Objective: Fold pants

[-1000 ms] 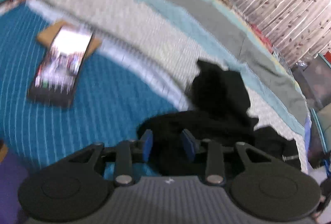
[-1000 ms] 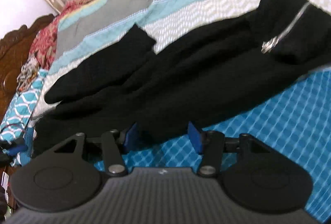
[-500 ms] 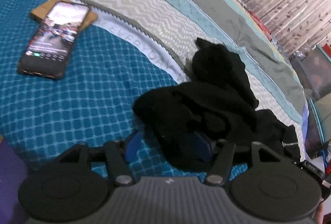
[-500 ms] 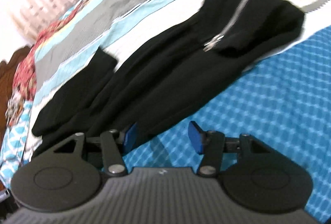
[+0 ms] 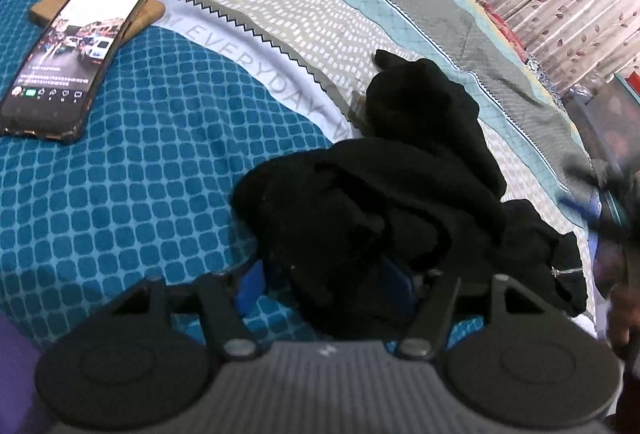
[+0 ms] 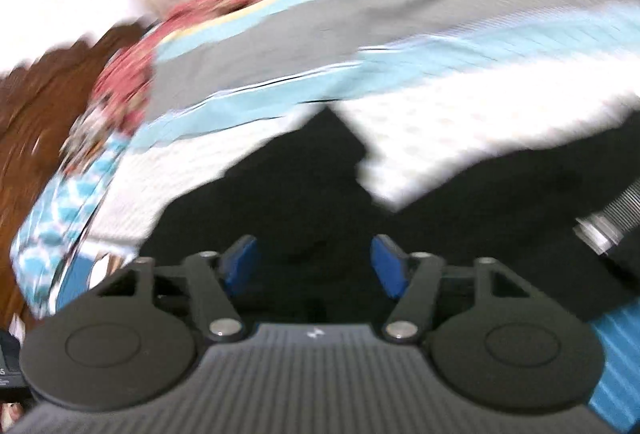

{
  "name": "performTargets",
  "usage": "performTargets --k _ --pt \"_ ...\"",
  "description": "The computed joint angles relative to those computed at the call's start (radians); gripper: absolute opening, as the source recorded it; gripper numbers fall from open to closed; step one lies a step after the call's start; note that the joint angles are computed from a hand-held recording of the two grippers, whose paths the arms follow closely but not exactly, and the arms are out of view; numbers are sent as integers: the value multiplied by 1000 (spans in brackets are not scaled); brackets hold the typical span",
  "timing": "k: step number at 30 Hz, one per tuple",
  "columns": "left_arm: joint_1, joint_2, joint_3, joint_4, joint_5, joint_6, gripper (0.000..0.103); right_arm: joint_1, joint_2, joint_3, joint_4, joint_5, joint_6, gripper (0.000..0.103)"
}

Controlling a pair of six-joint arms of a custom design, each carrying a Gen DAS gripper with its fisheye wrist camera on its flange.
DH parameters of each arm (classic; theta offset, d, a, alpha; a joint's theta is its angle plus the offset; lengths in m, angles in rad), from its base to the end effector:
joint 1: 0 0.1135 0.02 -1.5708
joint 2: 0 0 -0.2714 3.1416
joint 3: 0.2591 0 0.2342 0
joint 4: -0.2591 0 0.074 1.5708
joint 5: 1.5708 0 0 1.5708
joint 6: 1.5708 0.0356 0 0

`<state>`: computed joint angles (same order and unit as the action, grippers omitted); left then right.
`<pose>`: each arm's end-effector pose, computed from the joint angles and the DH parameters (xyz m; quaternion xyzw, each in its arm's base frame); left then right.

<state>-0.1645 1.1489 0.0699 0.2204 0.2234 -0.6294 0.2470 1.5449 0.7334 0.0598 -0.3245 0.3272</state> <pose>0.1365 -0.0307 0.1076 -0.1767 0.9153 -0.2303 0.2791 0.2794 0.0822 0.1883 -0.0280 0.9071 0.2534 0.3349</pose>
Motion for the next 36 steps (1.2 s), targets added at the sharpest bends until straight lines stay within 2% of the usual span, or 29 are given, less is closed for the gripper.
performTargets --k 2,3,6,8,9,10,11,14,16,18,19,20,21,22,23,24,25,26,27,28,32,33,36 --pt "-3 -14 -10 1 8 3 63 112 113 137 -16 30 -57 90" --pt "2 -56 -8 -44 14 15 63 168 173 216 -41 47 -98 90" --pt "-10 -97 -11 -77 13 45 63 295 364 449 -177 82 -236 90" --pt "-21 -120 -12 -94 12 66 63 357 492 571 -270 143 -316 88" --pt "-12 -127 -11 -104 24 81 63 384 558 637 -311 213 -333 81" --pt "-7 -133 -14 -105 36 92 63 399 615 687 -315 291 -365 44" --pt "2 -154 -16 -123 48 103 63 398 658 735 -312 346 -402 29" --pt "27 -198 -29 -140 79 129 63 325 721 948 -364 303 -273 23" --pt "55 -214 -40 -133 112 139 63 291 694 1005 -267 324 -216 20" --pt "105 -222 -41 -147 153 161 64 233 653 1012 -145 241 -103 21" --pt "115 -223 -41 -150 159 162 64 204 646 1019 -90 179 -39 23" --pt "125 -221 -40 -152 163 164 64 182 651 1031 -56 135 14 31" --pt "132 -218 -40 -154 167 166 64 172 667 1056 -54 131 50 44" --pt "141 -219 -38 -161 172 171 64 165 690 1086 -84 155 57 86" --pt "180 -224 -30 -187 196 199 64 166 718 1129 -157 218 39 100" --pt "200 -234 -24 -207 206 211 66 174 746 1160 -205 300 14 99" --pt "238 -241 -17 -230 226 232 67 177 756 1140 -213 343 -20 96" --pt "294 -226 0 -251 259 271 73 167 752 1091 -197 334 -49 91" --pt "327 -220 4 -254 280 282 80 154 744 1040 -180 308 -53 91" --pt "382 -195 13 -251 317 304 81 137 718 955 -141 274 -37 91" --pt "574 42 74 -186 514 349 82 53 530 562 27 161 40 91" --pt "599 98 87 -171 548 347 86 17 477 453 80 131 53 91" --pt "643 208 97 -105 626 284 92 -110 251 141 162 55 78 86"
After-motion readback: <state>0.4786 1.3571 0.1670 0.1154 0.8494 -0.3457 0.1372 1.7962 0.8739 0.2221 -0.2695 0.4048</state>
